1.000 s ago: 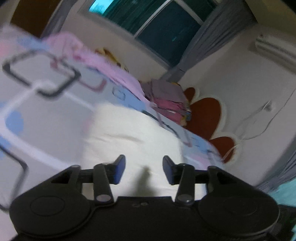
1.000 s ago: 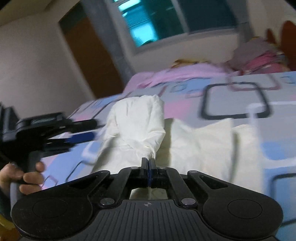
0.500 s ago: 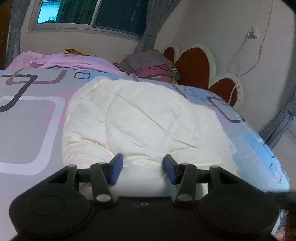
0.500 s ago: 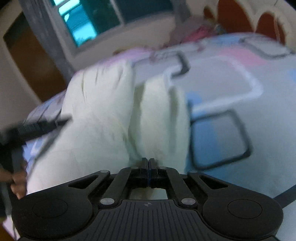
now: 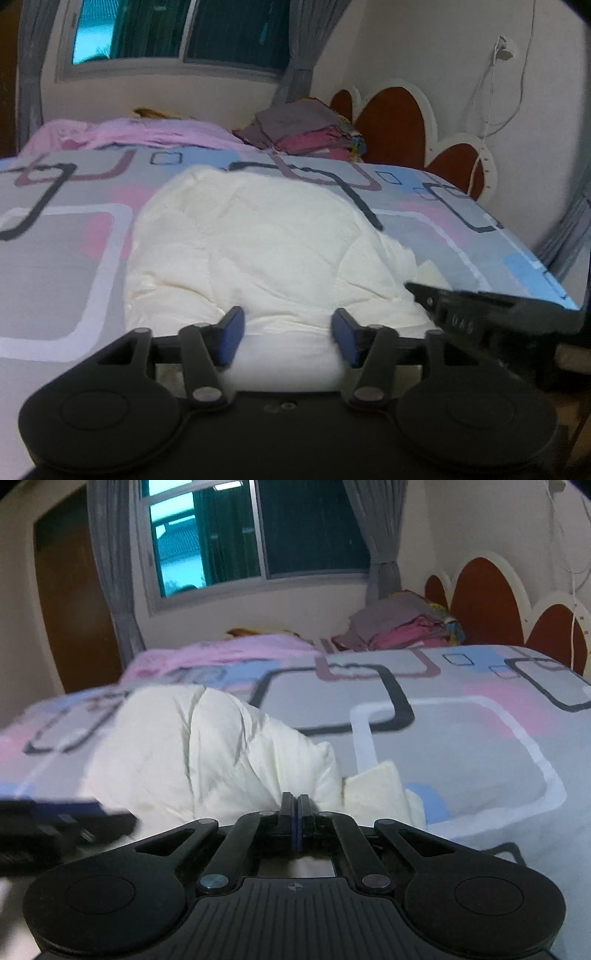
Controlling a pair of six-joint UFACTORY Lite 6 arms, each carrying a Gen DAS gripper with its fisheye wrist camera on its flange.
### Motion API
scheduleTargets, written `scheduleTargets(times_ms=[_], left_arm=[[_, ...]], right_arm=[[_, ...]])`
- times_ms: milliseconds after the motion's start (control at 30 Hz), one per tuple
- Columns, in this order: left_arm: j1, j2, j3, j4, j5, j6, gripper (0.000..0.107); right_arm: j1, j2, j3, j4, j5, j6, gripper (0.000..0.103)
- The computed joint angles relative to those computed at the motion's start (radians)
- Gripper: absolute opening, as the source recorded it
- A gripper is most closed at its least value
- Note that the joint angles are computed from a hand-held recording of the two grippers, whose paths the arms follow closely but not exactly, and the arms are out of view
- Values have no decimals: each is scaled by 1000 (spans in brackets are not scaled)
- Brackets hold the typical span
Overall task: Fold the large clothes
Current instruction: 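Press the folded jacket bundle with both open grippers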
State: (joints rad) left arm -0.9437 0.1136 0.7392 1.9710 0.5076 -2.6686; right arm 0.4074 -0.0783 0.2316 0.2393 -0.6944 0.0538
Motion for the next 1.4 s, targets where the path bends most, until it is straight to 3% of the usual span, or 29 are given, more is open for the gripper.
scheduleTargets(times_ms=[133,233,400,500,567,633,700,800,933,967,1000,1033,1067,1133,1167,1300,1400], left_arm=[[-2,71,0,106,72,-127,61],[-3,119,0,176,116,-218,61],[-24,190,29,170,173,-233,62],[-32,195,71,64,143,-102,62],[-20,171,103,-34,91,38,62],[9,138,127,-122,24,152,66],[31,110,150,-231,-25,275,77],[17,87,175,-361,4,425,81],[20,69,193,-363,61,438,86],[38,76,204,-368,57,443,87],[58,91,220,-374,42,451,87],[77,107,234,-383,26,460,87],[96,131,247,-392,7,467,88],[117,172,253,-360,-18,432,93],[119,193,255,-347,-14,414,94],[153,240,265,-300,-58,342,99],[141,274,279,-289,-29,325,100]], right_arm=[[-56,249,53,-54,-172,68,0],[-123,362,103,-150,-205,141,0],[-118,467,125,-129,-304,127,0],[-106,407,118,-111,-234,69,0],[-132,343,128,-142,-129,54,0],[-160,243,118,-180,-20,95,0],[-177,109,73,-218,42,149,0],[-157,-65,51,-199,131,131,0],[-111,-153,87,-158,193,132,1],[-99,-148,99,-135,201,123,6],[-91,-125,115,-123,203,118,18],[-78,-95,133,-89,203,96,63],[-62,-63,142,-55,191,72,85],[-32,6,152,-32,147,50,81],[-23,45,159,-31,132,54,73],[-22,202,209,-43,71,67,72],[-53,296,242,-116,39,140,72]])
